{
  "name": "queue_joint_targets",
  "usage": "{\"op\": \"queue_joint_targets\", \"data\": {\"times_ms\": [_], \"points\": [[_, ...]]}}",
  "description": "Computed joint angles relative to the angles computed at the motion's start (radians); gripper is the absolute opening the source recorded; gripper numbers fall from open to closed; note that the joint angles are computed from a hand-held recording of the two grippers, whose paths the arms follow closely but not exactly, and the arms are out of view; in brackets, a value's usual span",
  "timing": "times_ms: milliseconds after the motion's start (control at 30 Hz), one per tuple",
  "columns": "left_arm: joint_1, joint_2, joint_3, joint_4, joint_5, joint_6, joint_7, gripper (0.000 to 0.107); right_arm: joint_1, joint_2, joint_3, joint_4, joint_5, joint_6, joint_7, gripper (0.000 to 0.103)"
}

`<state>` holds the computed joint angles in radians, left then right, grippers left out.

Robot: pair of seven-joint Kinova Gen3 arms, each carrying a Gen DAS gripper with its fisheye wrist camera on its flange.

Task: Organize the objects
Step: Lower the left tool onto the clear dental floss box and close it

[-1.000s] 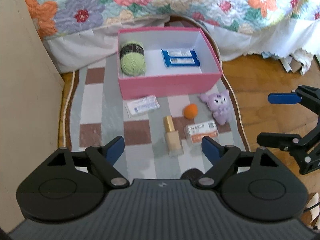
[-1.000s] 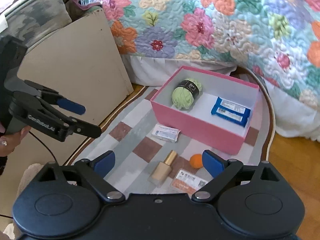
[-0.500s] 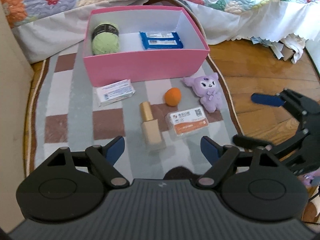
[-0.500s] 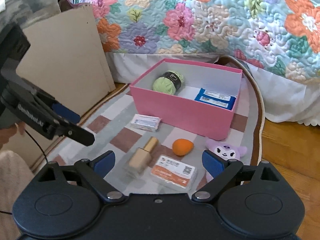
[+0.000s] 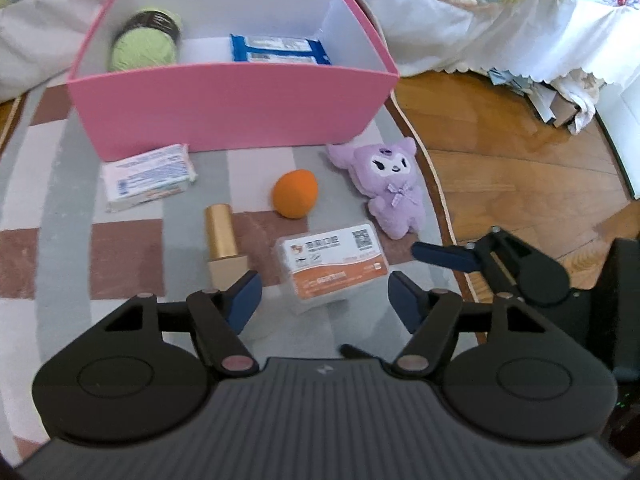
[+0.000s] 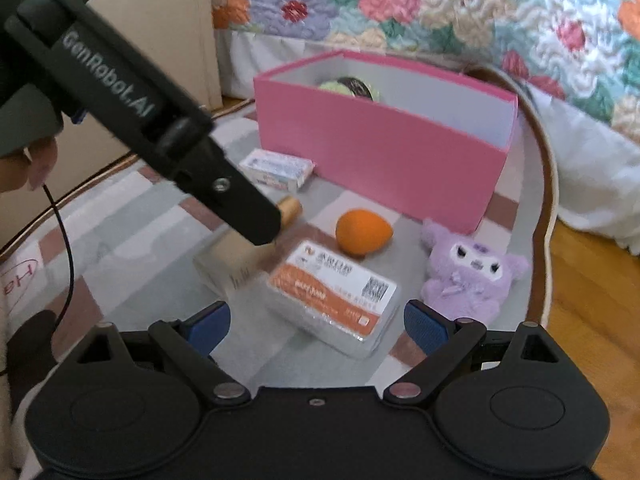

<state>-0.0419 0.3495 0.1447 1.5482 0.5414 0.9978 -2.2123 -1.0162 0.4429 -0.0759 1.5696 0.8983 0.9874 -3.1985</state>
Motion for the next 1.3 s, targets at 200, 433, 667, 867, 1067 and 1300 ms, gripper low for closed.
{"op": "queue_joint_targets", "data": {"times_ms": [200, 433, 667, 867, 1067, 1300], "points": [[0.04, 0.025, 0.008, 0.031, -0.026, -0.083, 0.0, 0.054, -0.01, 0.029, 0.021, 0.048, 0.047, -0.04, -0.139, 0.096], [0.046, 0.068, 0.017, 0.04, -0.036, -0.11, 0.06, 0.049, 0.002, 0.051, 0.018, 0.037, 0.011, -0.046, -0.112, 0.095], [-0.035, 0.107, 0.054, 0.045, 0.078, -0.07, 0.031, 0.048, -0.007, 0.062, 0.033, 0.036, 0.003, -0.061, -0.123, 0.095], [-0.034, 0.115, 0.036, 0.056, 0.111, -0.054, 0.054, 0.048, -0.012, 0.045, 0.034, 0.034, -0.022, -0.07, -0.167, 0.096], [-0.01, 0.105, 0.045, 0.098, 0.096, -0.137, 0.074, 0.053, -0.027, 0.057, 0.036, 0.035, 0.001, -0.053, -0.182, 0.095], [-0.019, 0.064, 0.045, 0.126, 0.094, -0.142, 0.056, 0.049, -0.046, 0.065, 0.024, 0.002, -0.008, 0.016, -0.185, 0.086]]}}
